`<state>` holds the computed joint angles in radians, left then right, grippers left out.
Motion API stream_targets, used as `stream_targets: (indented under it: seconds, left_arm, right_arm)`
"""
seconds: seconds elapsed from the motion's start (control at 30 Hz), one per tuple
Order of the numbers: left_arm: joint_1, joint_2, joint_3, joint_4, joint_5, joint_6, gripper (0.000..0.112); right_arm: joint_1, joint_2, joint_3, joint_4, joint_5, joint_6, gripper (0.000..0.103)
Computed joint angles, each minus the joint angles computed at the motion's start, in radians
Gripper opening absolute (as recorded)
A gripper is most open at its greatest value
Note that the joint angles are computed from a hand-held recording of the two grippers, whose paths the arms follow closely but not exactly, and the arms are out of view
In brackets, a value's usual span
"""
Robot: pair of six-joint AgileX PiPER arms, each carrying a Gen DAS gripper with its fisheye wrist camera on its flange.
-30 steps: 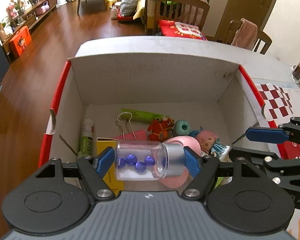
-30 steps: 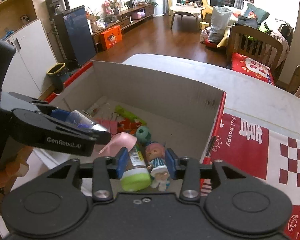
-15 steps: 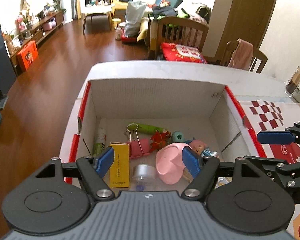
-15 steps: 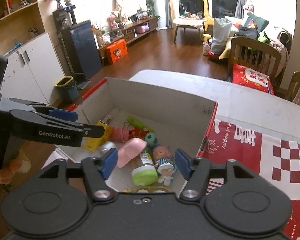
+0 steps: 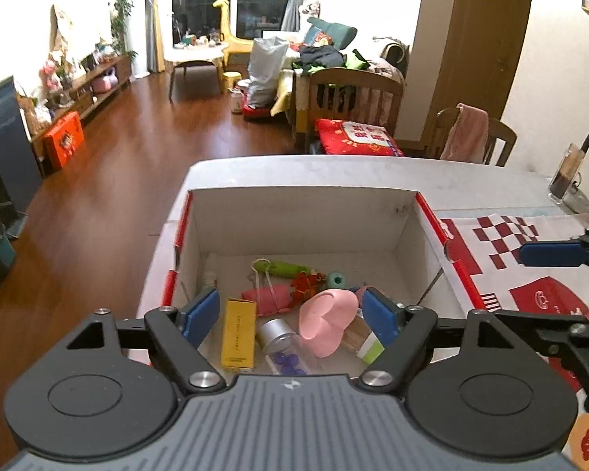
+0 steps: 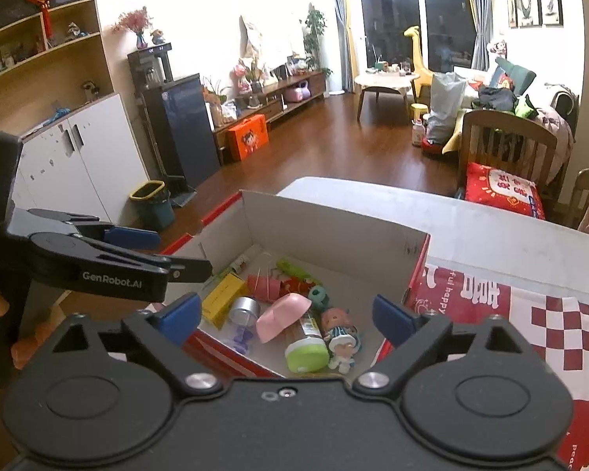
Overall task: Organize rigid objects
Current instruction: 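Withdraw both open tools up from the filled box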
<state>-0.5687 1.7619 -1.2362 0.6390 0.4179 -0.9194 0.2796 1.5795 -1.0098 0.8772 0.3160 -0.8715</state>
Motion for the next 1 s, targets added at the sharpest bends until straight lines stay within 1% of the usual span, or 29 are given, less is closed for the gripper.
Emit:
stream_targets:
  seconds: [0.03,0.07,0.17,0.2,0.23,0.27,0.33,0.6,0.8,0.93,1.0]
  left_arm:
    - [-0.002,-0.009,0.008,0.006,-0.003,-0.009,0.081]
    - [-0.005,-0.016,0.015,0.007,-0.005,-0.013,0.085]
    - [-0.016,-0.035,0.03,0.032,-0.009,-0.045,0.093]
    - [-0.019,-0.041,0.036,0.037,-0.012,-0.054,0.095]
    - [-0.024,-0.048,0.043,0.052,-0.013,-0.075,0.102]
    - [-0.03,-0.054,0.051,0.072,-0.015,-0.102,0.103]
    - [-0.041,-0.067,0.065,0.099,-0.019,-0.132,0.103]
    - [-0.112,-0.096,0.087,0.207,0.041,-0.245,0.103]
    - [-0.179,-0.098,0.079,0.262,0.118,-0.311,0.103]
    - [-0.197,-0.103,0.076,0.245,0.125,-0.327,0.103]
    - [-0.205,-0.11,0.082,0.258,0.13,-0.347,0.103]
  right_arm:
    - [0.004,-0.01,0.009,0.004,-0.007,-0.004,0.097]
    - [0.004,-0.016,0.017,0.016,-0.014,-0.017,0.097]
    - [0.005,-0.042,0.048,0.049,-0.039,-0.049,0.102]
    - [0.008,-0.05,0.055,0.03,-0.05,-0.027,0.103]
    - [0.013,-0.056,0.059,-0.019,-0.06,0.024,0.103]
    - [0.015,-0.062,0.065,-0.052,-0.067,0.057,0.103]
    - [0.014,-0.074,0.078,-0.066,-0.076,0.075,0.103]
    - [-0.018,-0.136,0.152,0.125,-0.065,-0.114,0.103]
    - [-0.018,-0.162,0.181,0.144,-0.076,-0.139,0.103]
    - [-0.013,-0.177,0.194,0.142,-0.087,-0.125,0.103]
    - [-0.014,-0.182,0.197,0.15,-0.088,-0.131,0.103]
